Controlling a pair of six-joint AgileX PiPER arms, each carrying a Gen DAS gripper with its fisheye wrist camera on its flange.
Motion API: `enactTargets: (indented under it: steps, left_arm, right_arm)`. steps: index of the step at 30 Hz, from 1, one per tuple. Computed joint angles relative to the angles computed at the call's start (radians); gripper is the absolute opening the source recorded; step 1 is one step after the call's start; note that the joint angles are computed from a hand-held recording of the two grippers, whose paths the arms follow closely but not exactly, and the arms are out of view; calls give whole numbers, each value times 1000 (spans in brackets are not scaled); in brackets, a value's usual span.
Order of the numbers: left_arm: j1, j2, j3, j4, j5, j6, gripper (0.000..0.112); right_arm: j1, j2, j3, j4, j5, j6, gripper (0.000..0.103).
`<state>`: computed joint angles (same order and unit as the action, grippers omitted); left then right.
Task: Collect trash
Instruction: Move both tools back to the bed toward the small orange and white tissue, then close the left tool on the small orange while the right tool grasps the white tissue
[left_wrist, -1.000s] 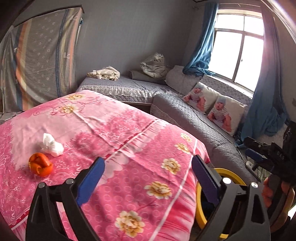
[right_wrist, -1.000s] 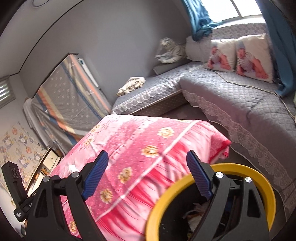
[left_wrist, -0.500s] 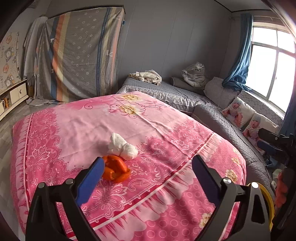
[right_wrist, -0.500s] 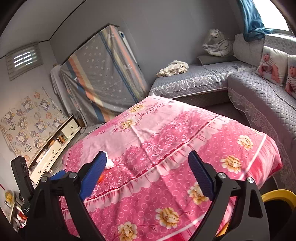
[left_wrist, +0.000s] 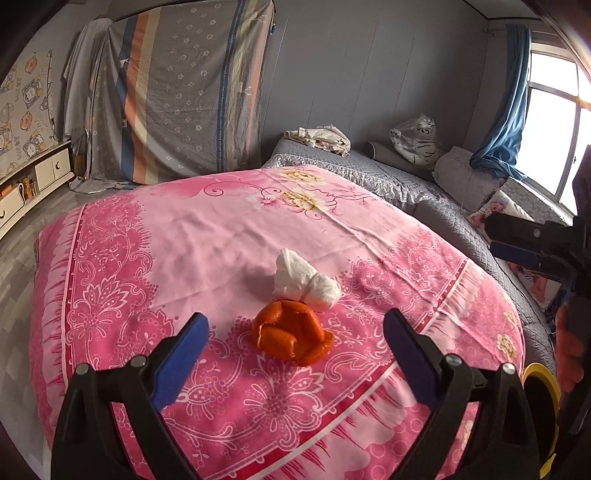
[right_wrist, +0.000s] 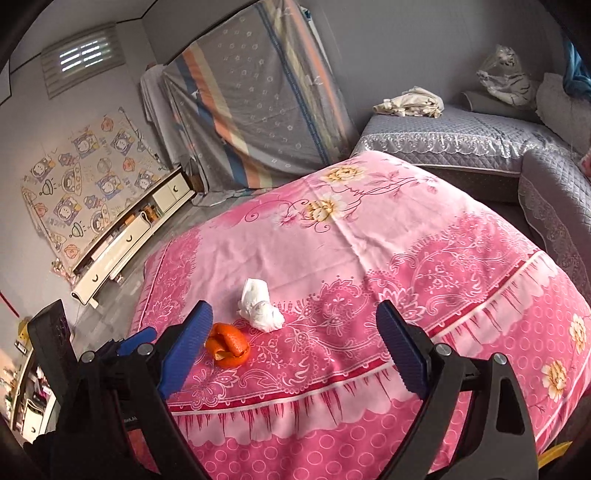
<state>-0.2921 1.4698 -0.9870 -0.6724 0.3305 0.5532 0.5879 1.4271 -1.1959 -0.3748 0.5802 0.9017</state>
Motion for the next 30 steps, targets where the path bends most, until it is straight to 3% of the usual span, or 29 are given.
enactTargets:
  steps: [7, 14, 24, 30]
  left_arm:
    - [8, 63, -17, -63, -12, 77, 92]
    - [19, 130, -53, -113, -5, 113, 92]
    - [12, 191, -105, -101, 19, 80, 90]
    - [20, 233, -142, -95, 55, 59, 81]
  right_arm:
    - [-66, 201, -186, 304, 24, -334, 85]
    - [-96, 421, -415, 478, 139, -498, 82]
    - [-126, 648, -720, 517, 355, -530, 75]
    - [-126, 712, -795, 519, 412, -540, 72]
